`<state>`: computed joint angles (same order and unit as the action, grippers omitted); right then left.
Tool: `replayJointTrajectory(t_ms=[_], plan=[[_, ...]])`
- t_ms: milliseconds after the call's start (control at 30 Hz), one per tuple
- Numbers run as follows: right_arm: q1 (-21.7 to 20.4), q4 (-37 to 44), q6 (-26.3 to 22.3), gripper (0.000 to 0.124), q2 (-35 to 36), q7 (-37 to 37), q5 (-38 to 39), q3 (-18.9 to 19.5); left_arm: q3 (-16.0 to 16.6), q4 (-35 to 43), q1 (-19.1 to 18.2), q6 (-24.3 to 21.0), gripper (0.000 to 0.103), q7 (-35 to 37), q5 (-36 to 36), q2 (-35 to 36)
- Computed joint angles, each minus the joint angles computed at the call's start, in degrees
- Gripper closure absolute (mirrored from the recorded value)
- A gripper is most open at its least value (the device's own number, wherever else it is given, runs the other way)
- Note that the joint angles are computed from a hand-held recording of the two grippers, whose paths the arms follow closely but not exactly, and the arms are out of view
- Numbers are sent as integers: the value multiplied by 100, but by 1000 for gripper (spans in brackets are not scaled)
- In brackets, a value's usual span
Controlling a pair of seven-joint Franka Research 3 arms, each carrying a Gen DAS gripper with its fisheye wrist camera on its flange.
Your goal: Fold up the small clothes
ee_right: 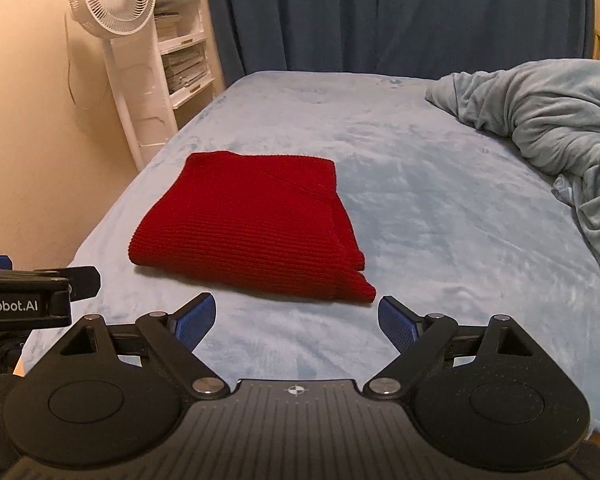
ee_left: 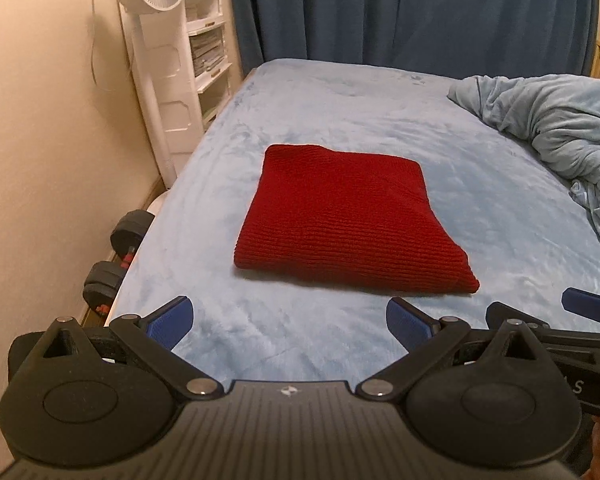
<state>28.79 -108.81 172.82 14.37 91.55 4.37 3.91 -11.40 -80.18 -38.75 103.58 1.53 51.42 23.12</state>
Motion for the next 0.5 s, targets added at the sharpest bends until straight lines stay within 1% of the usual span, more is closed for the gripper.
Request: replayJointTrajectory(t_ms=[133, 300, 500], plan=[[33, -16, 21, 35, -31, 12, -45, -26, 1, 53, -37, -167, 0, 64, 29, -2], [63, -21, -5, 35, -55, 78, -107, -56, -7, 73, -9, -167, 0, 97, -26, -2], [-8, -54, -13, 35, -82, -24, -39, 37, 7, 155, -18, -222, 0, 167, -77, 67]])
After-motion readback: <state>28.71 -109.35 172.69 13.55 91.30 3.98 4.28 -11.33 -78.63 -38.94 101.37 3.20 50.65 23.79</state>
